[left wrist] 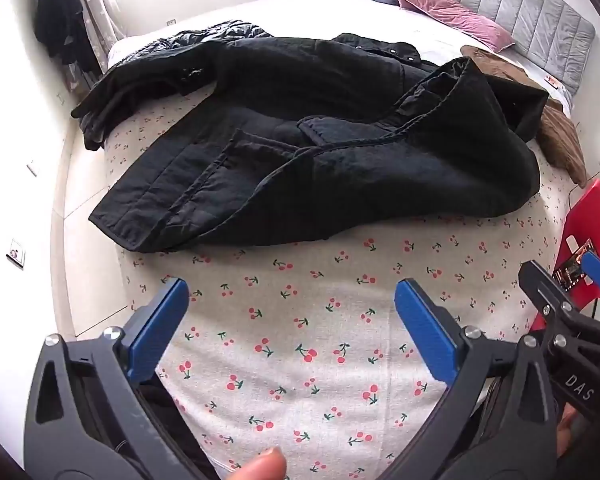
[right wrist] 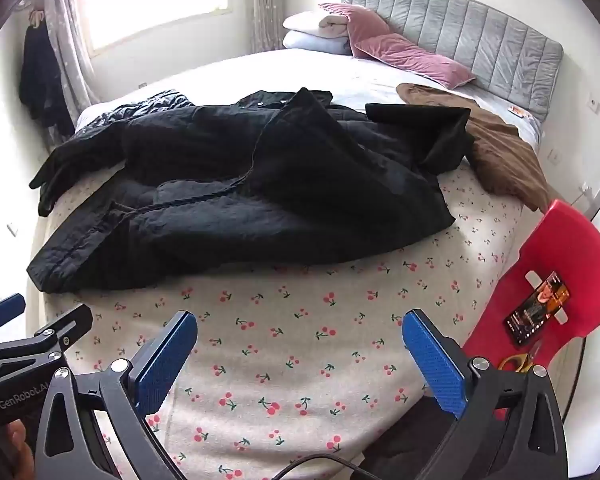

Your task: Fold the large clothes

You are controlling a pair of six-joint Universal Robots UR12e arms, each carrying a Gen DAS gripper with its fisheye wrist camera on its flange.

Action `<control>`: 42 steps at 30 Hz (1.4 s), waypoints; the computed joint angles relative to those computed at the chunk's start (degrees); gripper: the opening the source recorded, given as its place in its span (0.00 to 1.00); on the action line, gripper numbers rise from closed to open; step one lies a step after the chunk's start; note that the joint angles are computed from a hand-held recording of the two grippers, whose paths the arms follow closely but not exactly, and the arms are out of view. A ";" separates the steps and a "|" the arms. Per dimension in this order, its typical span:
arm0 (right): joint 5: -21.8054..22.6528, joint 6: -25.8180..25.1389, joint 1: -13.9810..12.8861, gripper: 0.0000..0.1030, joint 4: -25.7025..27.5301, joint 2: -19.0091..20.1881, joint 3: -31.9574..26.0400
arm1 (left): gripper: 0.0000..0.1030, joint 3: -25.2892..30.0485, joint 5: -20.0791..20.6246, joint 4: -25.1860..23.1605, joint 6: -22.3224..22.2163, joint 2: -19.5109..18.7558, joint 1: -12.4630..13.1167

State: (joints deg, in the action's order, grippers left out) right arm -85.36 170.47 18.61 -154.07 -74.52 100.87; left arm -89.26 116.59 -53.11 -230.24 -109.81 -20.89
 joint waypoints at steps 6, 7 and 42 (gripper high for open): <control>-0.47 -0.98 -0.01 1.00 0.12 0.79 -1.14 | 1.00 1.61 1.11 -1.92 1.30 -0.94 -0.01; -0.91 -0.96 0.19 1.00 0.45 1.13 -1.70 | 1.00 1.76 0.94 -2.04 1.41 -1.06 0.08; -1.16 -1.59 1.17 1.00 1.08 2.96 -3.79 | 1.00 2.28 -0.43 -3.13 1.03 -2.19 1.30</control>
